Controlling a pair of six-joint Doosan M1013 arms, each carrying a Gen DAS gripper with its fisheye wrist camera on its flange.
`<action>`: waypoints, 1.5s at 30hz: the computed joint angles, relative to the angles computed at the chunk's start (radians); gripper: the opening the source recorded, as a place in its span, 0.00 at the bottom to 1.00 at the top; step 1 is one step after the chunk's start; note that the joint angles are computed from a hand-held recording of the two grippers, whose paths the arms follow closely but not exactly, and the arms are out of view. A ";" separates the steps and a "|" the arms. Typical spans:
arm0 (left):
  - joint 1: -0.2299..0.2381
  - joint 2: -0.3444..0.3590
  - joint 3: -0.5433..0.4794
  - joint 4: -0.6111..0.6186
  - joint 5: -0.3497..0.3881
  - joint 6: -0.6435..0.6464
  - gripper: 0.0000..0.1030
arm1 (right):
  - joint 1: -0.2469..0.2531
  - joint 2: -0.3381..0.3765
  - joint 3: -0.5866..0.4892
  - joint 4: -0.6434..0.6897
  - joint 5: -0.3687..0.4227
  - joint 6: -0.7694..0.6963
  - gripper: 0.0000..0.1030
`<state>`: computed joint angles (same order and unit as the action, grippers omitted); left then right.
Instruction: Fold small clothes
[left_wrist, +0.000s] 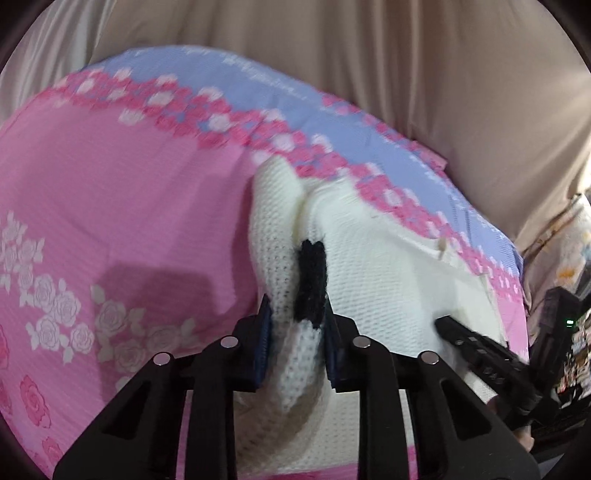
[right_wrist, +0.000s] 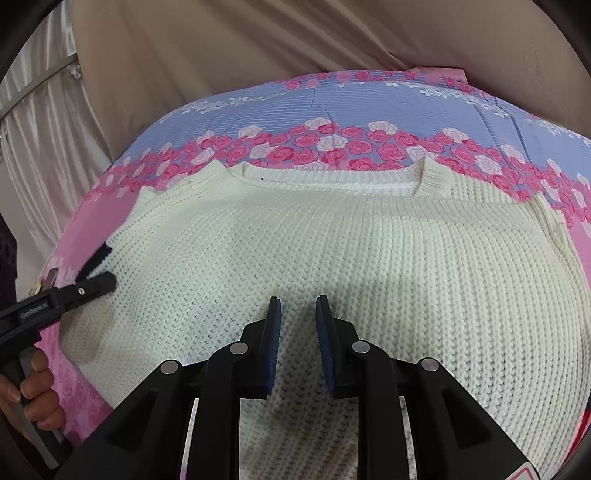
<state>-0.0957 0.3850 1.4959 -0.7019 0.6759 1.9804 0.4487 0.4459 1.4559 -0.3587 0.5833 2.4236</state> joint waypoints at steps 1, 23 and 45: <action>-0.007 -0.013 0.006 -0.025 -0.012 0.046 0.21 | -0.001 0.000 0.001 0.008 -0.005 -0.004 0.20; -0.319 0.050 -0.083 0.152 0.042 0.202 0.22 | -0.043 -0.304 0.395 -0.488 0.026 0.744 0.32; -0.188 -0.078 0.082 0.298 -0.050 -0.019 0.76 | -0.065 -0.238 0.275 -0.088 -0.198 0.309 0.68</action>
<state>-0.2839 0.3068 1.5782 -0.4039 0.6254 1.9619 0.3837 0.2084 1.7310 -0.4465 0.3856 2.7321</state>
